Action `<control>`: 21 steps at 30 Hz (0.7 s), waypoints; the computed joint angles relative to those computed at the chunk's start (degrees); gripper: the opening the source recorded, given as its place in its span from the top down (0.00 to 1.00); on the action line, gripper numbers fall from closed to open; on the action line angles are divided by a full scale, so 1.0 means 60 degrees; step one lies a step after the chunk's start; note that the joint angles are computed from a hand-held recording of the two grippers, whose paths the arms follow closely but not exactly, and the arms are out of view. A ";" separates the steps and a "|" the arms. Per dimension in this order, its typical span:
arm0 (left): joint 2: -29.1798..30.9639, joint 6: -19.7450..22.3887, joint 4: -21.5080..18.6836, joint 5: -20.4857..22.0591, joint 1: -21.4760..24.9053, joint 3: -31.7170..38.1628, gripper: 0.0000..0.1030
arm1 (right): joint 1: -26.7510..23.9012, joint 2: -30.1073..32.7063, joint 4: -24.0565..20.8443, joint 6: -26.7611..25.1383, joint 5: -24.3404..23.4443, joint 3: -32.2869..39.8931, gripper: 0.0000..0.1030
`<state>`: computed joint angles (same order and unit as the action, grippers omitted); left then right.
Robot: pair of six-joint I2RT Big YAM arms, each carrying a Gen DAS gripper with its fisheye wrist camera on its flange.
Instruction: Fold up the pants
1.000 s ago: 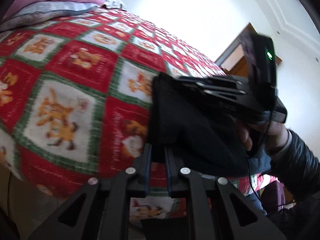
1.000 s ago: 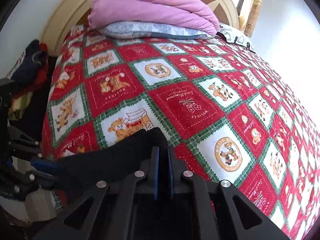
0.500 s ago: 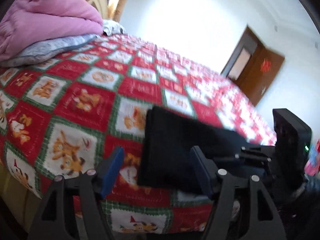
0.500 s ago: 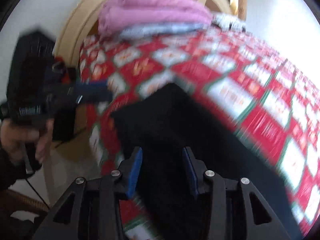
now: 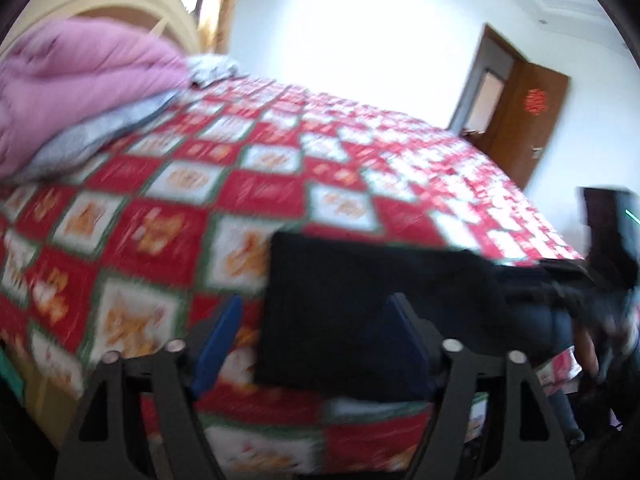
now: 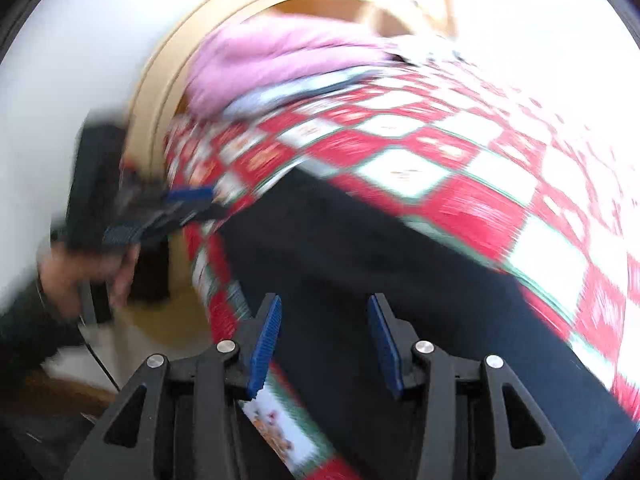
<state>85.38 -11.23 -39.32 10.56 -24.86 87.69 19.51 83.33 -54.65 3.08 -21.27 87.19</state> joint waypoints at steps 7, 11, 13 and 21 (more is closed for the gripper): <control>0.1020 0.0187 0.0039 0.0215 -0.0906 0.1040 0.14 | -0.2177 0.1029 -0.1204 0.1711 -0.0687 0.1101 0.54; 0.1518 0.0215 -0.0451 0.0339 -0.1267 0.1253 0.14 | -0.2541 0.1494 -0.2029 0.1528 -0.1898 0.1192 0.54; 0.1592 0.0402 -0.0711 0.0105 -0.1377 0.1152 0.14 | -0.2577 0.1432 -0.2174 0.1122 -0.2338 0.0974 0.54; 0.1294 0.0895 -0.0193 -0.0633 -0.1666 0.0571 0.11 | -0.2981 0.2106 -0.3170 0.0918 -0.4589 0.1294 0.54</control>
